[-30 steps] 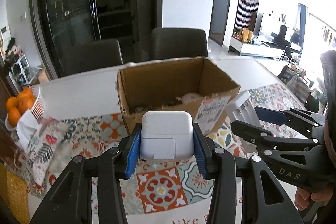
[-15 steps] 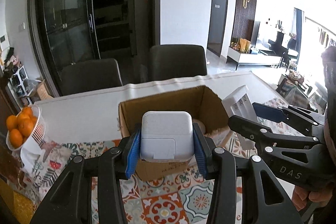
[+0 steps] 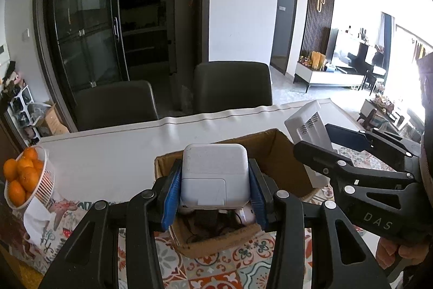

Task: Organize rigid objects
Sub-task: 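Open the right tool to drop the charger while the left tool releases the adapter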

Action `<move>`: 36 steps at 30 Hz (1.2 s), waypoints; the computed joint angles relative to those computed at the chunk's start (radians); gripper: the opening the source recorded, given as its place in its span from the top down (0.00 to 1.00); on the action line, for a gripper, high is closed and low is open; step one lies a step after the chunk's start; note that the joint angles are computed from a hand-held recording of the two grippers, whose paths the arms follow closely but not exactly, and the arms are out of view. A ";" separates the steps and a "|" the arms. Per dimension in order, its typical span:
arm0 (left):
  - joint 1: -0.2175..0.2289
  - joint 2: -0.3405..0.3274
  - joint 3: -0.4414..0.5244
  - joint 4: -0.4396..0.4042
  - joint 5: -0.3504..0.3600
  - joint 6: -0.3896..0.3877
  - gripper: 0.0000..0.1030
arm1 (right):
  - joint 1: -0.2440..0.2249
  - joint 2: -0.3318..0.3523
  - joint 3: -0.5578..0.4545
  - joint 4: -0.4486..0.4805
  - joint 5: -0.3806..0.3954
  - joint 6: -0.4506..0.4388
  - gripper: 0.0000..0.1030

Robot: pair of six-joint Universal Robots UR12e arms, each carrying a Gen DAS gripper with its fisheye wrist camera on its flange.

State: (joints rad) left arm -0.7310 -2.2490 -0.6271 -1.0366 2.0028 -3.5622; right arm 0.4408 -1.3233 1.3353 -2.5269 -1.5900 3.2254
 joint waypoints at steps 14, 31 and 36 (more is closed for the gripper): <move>0.027 -0.090 0.135 -0.153 -0.048 -0.028 0.56 | -0.032 0.075 -0.072 0.127 0.051 0.011 0.49; 0.021 -0.082 0.098 -0.228 -0.028 -0.060 0.47 | -0.031 0.078 -0.057 0.254 0.005 0.006 0.37; 0.000 -0.052 0.052 -0.208 0.070 -0.099 0.25 | -0.015 0.051 -0.033 0.247 -0.102 0.037 0.29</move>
